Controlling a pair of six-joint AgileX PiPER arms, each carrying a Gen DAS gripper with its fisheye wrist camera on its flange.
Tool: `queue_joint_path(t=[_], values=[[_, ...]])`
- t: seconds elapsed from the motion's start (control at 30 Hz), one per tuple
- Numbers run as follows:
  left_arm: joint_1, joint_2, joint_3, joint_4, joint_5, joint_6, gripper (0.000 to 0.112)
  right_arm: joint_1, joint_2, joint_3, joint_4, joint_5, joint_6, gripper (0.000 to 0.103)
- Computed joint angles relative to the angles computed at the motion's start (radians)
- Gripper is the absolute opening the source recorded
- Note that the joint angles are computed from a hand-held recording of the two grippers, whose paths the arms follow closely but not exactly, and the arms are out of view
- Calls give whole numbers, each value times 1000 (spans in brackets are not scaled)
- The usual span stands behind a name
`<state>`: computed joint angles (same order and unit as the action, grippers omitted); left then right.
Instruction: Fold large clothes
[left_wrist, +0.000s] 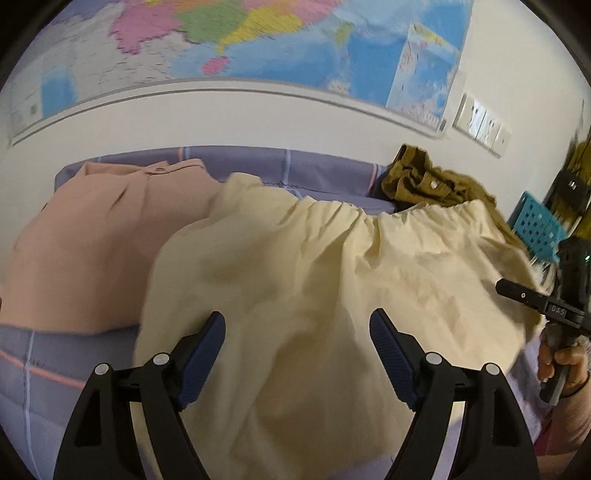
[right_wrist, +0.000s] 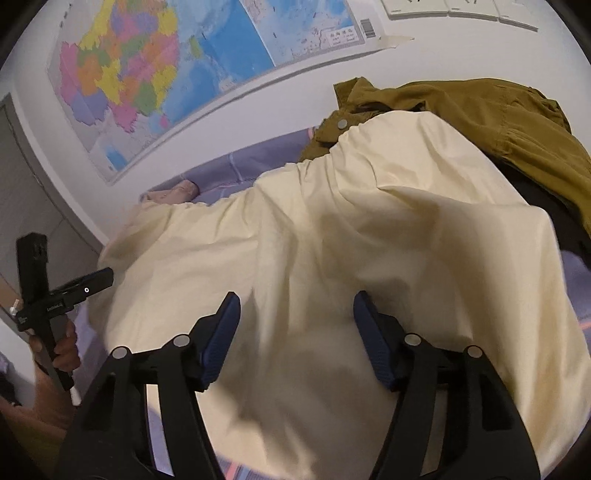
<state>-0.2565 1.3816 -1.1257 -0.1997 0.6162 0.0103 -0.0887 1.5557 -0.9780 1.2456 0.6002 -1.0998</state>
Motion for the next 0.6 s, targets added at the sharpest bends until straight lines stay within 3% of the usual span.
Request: queue_joint_path(t=[0.07, 0.17, 0.27, 0.33, 0.5, 0.6], values=[[54, -78, 64, -103, 6, 99, 80, -35, -39, 36, 30, 44, -23, 66], [146, -170, 141, -249, 51, 236, 81, -123, -115, 129, 112, 176, -100, 69], [292, -228, 208, -469, 168, 456, 82, -203, -181, 217, 145, 305, -154, 73], [361, -254, 248, -533, 230, 519, 82, -236, -207, 256, 146, 363, -155, 74], [443, -292, 324, -592, 342, 588, 82, -282, -256, 348, 136, 416, -164, 75], [450, -280, 366, -653, 392, 625, 82, -285, -281, 386, 127, 399, -165, 75]])
